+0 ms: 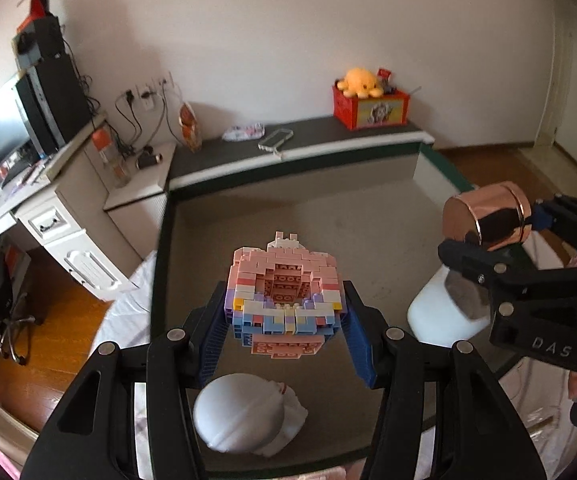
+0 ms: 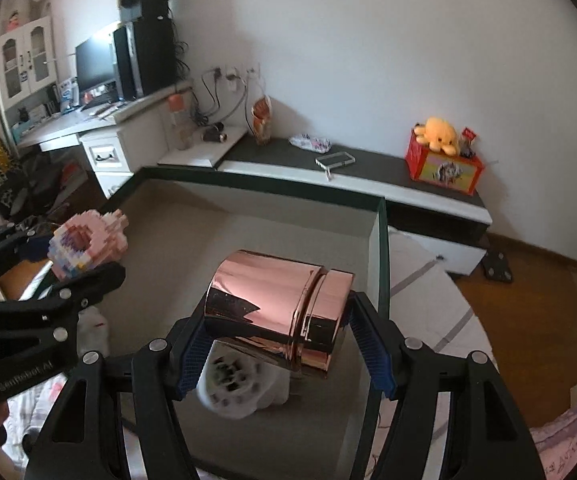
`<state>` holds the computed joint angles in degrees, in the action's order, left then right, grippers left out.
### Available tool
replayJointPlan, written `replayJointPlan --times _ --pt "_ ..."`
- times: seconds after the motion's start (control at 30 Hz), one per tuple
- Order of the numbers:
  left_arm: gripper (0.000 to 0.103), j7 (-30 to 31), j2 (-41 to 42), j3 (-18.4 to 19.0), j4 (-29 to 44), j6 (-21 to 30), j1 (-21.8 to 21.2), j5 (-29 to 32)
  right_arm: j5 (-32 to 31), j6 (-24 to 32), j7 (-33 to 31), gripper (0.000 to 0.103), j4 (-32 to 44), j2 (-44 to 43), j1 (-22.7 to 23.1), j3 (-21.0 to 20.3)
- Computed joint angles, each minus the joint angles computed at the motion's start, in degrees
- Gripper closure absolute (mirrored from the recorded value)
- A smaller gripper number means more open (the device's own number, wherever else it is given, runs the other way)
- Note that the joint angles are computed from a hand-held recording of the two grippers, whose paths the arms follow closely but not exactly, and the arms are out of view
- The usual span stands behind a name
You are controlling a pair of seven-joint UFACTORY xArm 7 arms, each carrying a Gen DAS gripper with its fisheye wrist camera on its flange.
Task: Organize rigid objects
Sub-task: 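Lower the block donut with the left tool while the right tool lowers the can into the box, then withdraw both tools from the box back toward the pile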
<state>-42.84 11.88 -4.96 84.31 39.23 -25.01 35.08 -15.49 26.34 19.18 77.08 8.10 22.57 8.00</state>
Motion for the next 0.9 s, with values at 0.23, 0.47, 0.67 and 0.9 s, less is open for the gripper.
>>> replayJointPlan --times 0.23,0.47,0.67,0.9 --pt "0.043 0.14 1.85 0.43 1.45 1.83 -0.59 -0.14 2.8 0.56 -0.8 0.035 0.78 1.2 -0.71 -0.2" --pt "0.017 -3.54 -1.8 0.51 -2.46 1.46 -0.82 3.15 9.31 -2.02 -4.68 0.032 -0.77 0.22 -1.82 0.94" --pt "0.005 -11.62 -10.73 -1.75 -10.36 0.92 0.88 8.64 8.2 -4.81 -2.82 0.027 -5.84 -5.71 -1.05 1.28" --pt "0.0 -23.11 -25.23 -8.97 -20.94 2.58 4.38 17.32 3.88 -9.99 0.83 0.022 -15.51 -17.55 -1.65 4.41"
